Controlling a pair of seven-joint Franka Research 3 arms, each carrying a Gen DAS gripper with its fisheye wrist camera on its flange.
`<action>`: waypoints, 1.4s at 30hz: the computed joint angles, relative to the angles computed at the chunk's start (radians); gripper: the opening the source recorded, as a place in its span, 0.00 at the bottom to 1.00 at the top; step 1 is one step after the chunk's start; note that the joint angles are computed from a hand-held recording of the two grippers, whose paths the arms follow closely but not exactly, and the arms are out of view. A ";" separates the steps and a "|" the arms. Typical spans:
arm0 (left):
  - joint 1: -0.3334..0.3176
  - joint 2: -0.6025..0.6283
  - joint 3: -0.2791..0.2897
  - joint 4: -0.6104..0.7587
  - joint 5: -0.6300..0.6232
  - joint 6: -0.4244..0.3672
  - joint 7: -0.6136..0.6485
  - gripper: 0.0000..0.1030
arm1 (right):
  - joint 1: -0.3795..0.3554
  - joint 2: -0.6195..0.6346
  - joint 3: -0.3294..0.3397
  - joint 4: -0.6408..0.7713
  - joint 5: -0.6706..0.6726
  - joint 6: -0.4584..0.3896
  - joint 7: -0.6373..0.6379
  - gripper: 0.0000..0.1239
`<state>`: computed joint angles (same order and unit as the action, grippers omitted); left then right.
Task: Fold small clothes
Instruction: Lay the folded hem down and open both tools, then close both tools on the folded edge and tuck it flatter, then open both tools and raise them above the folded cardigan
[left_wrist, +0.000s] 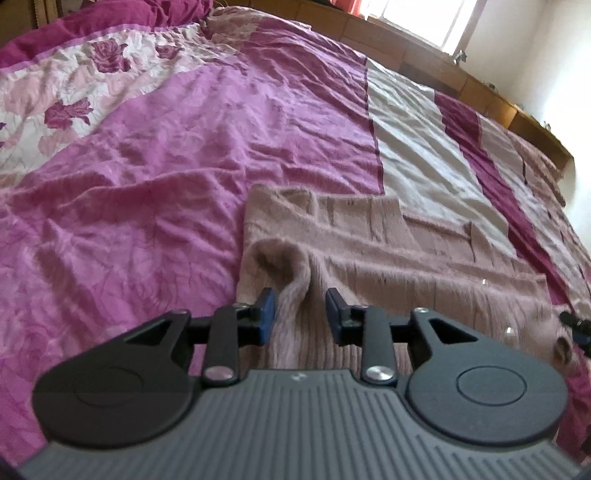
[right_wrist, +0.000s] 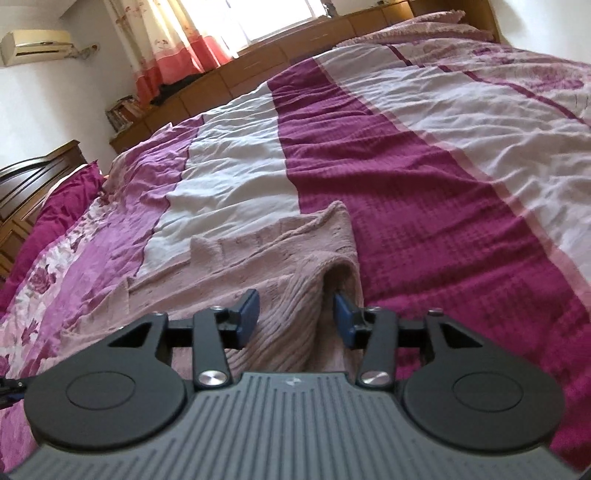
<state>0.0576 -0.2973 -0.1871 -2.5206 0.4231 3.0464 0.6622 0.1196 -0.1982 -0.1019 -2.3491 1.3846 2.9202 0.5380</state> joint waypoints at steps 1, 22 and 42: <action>-0.013 -0.005 0.009 -0.005 -0.009 -0.012 0.011 0.31 | -0.004 -0.018 0.003 -0.015 -0.027 -0.002 0.021 0.42; -0.162 -0.001 0.127 -0.033 -0.236 -0.016 0.214 0.09 | 0.022 -0.087 -0.048 -0.076 -0.262 -0.102 0.200 0.11; 0.267 0.127 -0.201 0.207 -0.042 0.052 -0.206 0.09 | -0.047 0.111 -0.006 0.227 0.189 -0.195 0.115 0.10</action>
<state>0.3247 -0.1706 -0.3878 -2.3141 0.3810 3.0982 0.4559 0.0728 -0.0870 -0.1080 -2.1220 1.5732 2.7257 0.6533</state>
